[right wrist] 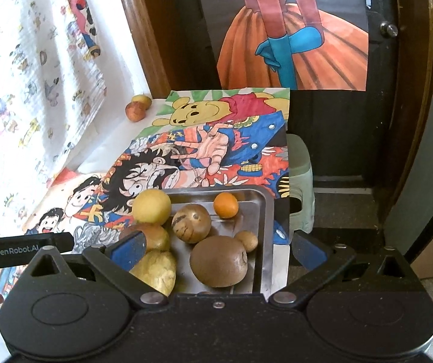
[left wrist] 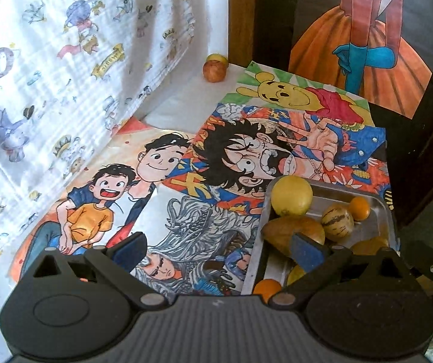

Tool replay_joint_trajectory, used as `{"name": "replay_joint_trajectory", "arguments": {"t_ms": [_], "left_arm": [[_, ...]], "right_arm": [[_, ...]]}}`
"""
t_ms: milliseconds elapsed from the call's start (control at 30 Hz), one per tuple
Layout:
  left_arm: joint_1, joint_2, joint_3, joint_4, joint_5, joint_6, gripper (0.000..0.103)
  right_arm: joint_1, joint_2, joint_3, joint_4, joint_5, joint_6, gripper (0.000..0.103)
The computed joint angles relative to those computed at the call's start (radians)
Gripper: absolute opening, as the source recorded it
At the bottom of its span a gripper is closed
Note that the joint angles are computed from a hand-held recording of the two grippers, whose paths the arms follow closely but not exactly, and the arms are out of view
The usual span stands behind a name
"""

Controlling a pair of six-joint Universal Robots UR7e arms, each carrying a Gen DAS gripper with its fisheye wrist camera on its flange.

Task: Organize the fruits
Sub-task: 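Withdraw both open tools up and away from the tray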

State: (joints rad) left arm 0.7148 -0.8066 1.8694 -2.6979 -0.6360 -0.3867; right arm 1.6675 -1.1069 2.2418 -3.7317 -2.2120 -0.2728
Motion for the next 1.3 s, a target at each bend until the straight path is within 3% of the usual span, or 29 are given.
{"name": "replay_joint_trajectory", "arguments": {"t_ms": [100, 267, 333, 700, 933, 1133, 1233, 1300], "left_arm": [[-0.002, 0.002, 0.023, -0.041, 0.012, 0.016, 0.102], [0.005, 0.022, 0.072, -0.215, 0.014, 0.09, 0.102], [0.013, 0.034, 0.085, -0.27, 0.014, 0.108, 0.102], [0.049, 0.068, 0.154, -0.553, -0.02, 0.196, 0.102], [0.058, 0.123, 0.177, -0.776, -0.026, 0.281, 0.102], [0.036, 0.183, 0.217, -1.032, -0.017, 0.426, 0.102], [0.01, 0.205, 0.263, -1.142, 0.014, 0.415, 0.102], [-0.015, 0.206, 0.307, -1.194, 0.027, 0.386, 0.102]], "right_arm": [[-0.012, 0.017, 0.009, -0.041, 0.019, -0.039, 0.102], [-0.042, 0.062, 0.011, -0.129, 0.072, -0.211, 0.102], [-0.054, 0.072, 0.009, -0.147, 0.093, -0.235, 0.102], [-0.121, 0.116, 0.029, -0.28, 0.207, -0.226, 0.102], [-0.171, 0.131, 0.044, -0.34, 0.337, -0.215, 0.102], [-0.243, 0.107, 0.106, -0.381, 0.495, -0.18, 0.102], [-0.269, 0.074, 0.153, -0.41, 0.56, -0.197, 0.102], [-0.263, 0.066, 0.183, -0.453, 0.549, -0.212, 0.102]]}}
